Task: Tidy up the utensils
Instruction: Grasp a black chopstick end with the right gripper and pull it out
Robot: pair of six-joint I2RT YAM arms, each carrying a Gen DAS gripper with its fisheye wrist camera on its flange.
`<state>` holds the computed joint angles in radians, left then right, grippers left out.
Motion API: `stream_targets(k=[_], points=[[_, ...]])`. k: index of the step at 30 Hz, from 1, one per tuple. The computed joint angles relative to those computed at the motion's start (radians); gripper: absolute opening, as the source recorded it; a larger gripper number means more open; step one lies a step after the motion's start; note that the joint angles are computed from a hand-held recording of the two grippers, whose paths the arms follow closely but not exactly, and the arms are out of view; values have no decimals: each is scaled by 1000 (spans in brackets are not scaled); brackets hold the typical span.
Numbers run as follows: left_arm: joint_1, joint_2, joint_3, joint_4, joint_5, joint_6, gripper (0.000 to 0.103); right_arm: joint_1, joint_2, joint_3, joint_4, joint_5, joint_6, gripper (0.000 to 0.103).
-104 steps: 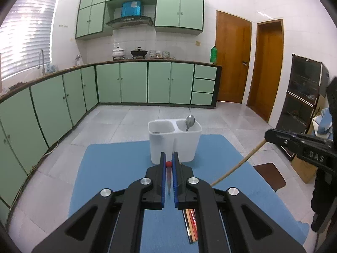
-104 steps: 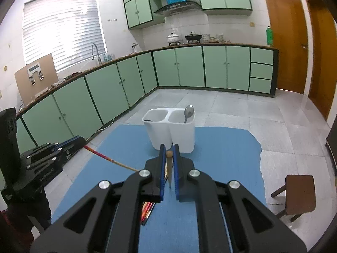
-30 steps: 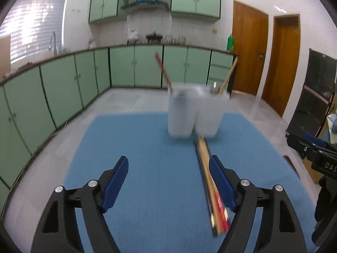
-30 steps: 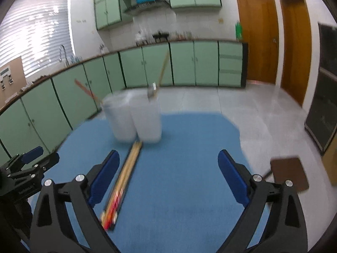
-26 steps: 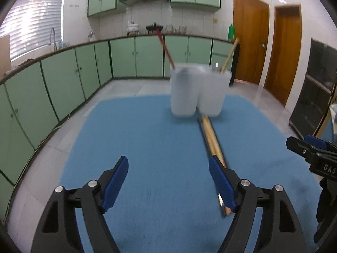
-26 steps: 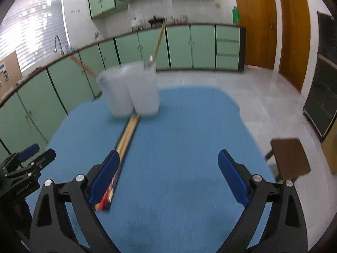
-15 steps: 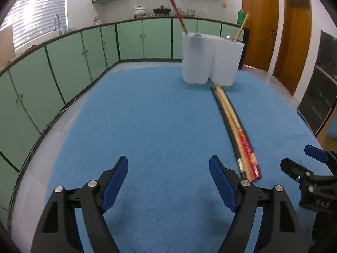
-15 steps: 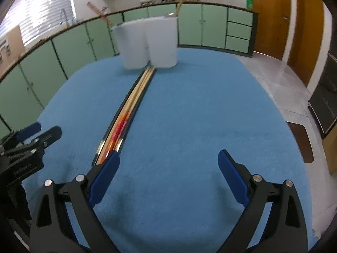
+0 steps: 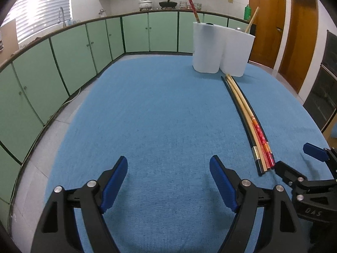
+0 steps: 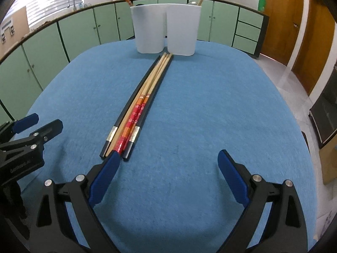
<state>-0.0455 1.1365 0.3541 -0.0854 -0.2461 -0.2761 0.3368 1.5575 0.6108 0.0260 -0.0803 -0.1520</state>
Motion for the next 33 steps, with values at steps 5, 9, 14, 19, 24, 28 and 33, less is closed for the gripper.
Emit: stream_targets(k=[5, 9, 14, 19, 24, 28, 33], points=[[2, 3, -3, 3, 2, 3, 79, -4, 17, 14, -12, 21, 3, 87], [10, 0, -2, 0, 9, 7, 79, -42, 7, 13, -11, 44, -4, 86], [4, 3, -2, 2, 1, 8, 80, -100, -21, -10, 3, 6, -26, 81], [2, 0, -5, 4, -2, 13, 80, -110, -20, -14, -6, -94, -30, 68], [-2, -3, -9, 6, 7, 6, 80, -84, 13, 12, -11, -86, -18, 44], [-30, 13, 2, 6, 12, -4, 80, -90, 8, 12, -15, -95, -21, 13], [-97, 41, 20, 18, 25, -39, 80, -112, -4, 4, -16, -104, -40, 6]])
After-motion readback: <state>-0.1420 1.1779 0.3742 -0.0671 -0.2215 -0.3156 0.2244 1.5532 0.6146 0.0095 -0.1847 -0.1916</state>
